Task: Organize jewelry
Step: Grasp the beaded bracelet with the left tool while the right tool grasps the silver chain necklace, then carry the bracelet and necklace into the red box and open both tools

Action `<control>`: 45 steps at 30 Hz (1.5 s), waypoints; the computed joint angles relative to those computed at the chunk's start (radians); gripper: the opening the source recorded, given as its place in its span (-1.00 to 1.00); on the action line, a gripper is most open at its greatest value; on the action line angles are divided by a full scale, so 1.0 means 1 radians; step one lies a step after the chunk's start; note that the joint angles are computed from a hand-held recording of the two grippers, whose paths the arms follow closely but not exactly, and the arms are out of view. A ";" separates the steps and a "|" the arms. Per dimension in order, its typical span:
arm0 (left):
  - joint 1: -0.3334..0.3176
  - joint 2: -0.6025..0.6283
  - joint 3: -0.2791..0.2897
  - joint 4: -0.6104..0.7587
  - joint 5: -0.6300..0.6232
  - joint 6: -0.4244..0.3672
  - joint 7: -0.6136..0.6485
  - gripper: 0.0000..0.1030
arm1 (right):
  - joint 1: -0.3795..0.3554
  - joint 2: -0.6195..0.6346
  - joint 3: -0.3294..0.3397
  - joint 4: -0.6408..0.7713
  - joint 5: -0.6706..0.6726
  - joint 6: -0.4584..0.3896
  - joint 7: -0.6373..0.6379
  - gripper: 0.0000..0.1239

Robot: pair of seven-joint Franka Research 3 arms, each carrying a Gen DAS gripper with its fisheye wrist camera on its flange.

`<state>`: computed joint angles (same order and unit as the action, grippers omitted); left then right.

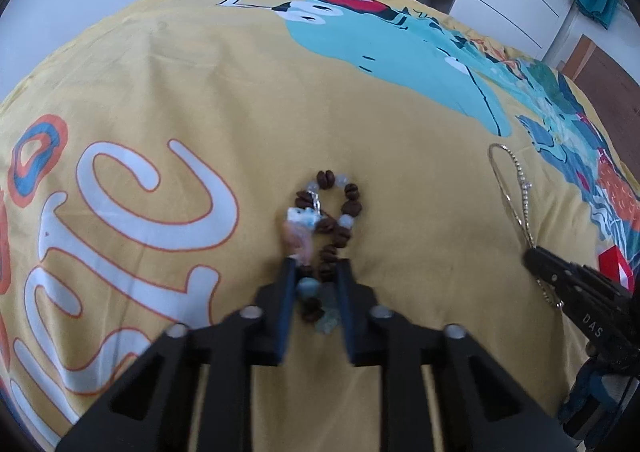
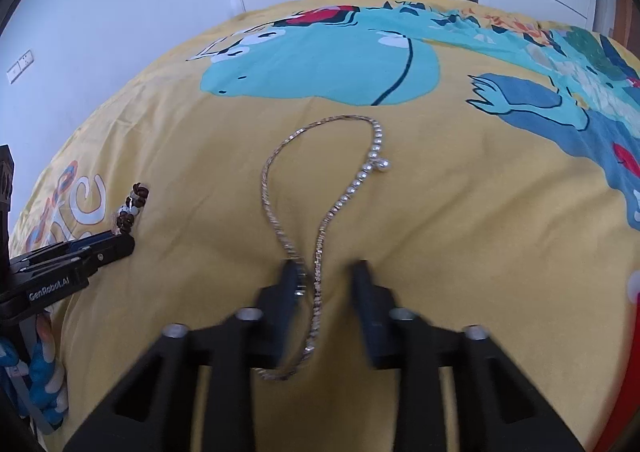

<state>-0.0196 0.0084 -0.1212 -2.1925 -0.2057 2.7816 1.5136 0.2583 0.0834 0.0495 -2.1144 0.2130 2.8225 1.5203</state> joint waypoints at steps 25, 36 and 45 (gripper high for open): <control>-0.141 -0.464 0.069 -0.149 0.078 -0.120 -0.070 -0.69 | -0.046 -0.524 0.049 -0.224 -0.023 -0.097 0.041 -0.96; -0.213 -0.663 0.049 -0.167 0.143 -0.204 -0.140 -0.69 | -0.087 -0.827 0.051 -0.325 -0.027 -0.184 0.058 -0.96; -0.285 -0.709 -0.002 -0.140 0.182 -0.258 -0.202 -0.69 | -0.154 -1.024 0.009 -0.395 -0.023 -0.262 0.028 -0.96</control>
